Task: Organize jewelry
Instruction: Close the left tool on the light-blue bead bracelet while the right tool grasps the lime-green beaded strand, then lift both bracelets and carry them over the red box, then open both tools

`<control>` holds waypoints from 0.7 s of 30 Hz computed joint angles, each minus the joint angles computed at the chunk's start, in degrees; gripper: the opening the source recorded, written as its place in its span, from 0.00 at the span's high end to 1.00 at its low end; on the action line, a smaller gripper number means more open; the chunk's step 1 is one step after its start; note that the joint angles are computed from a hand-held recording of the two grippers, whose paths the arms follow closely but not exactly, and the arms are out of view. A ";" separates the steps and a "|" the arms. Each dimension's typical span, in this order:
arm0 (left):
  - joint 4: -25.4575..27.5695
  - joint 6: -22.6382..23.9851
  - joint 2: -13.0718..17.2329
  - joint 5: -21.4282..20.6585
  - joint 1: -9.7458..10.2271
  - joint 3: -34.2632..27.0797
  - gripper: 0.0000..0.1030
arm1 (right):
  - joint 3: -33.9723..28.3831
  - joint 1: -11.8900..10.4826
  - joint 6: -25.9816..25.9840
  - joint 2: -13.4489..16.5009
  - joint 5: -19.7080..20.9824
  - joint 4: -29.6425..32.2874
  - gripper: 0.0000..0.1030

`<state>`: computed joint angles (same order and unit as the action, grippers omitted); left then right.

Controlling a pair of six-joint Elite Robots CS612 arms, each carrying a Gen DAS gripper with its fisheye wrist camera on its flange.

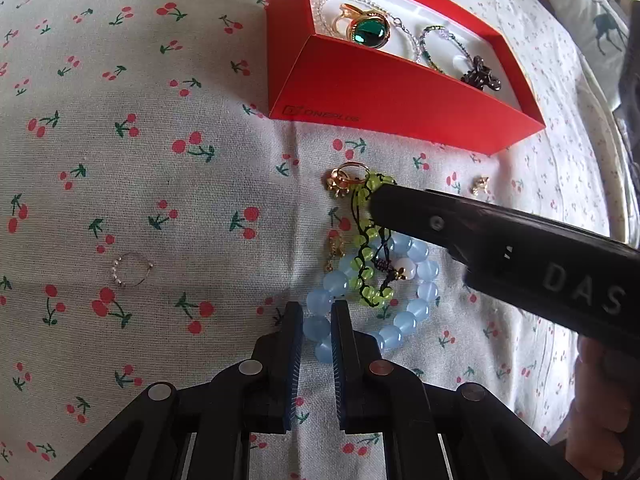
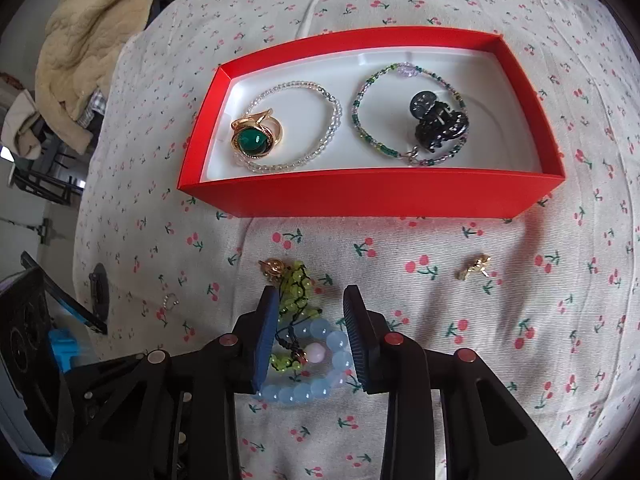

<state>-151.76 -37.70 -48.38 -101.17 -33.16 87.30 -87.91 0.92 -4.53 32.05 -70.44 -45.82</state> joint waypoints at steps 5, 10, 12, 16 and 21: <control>0.18 0.11 -0.08 0.20 0.03 0.00 0.92 | 0.76 0.31 1.05 0.14 -0.18 -0.66 0.88; -0.22 -0.01 -0.63 0.59 0.33 0.69 0.92 | -0.02 -0.26 1.13 0.17 -0.86 -2.18 0.89; -0.47 0.01 -0.90 0.92 0.40 0.98 0.92 | -0.47 -0.55 0.89 0.17 -0.99 -2.43 0.89; -1.16 0.01 -1.25 1.57 0.39 1.27 0.92 | -1.47 -1.06 0.48 0.18 -1.30 -2.42 0.89; -2.37 0.18 -1.88 2.54 0.06 1.82 0.92 | -2.96 -1.76 -0.04 0.23 -0.71 -2.26 0.89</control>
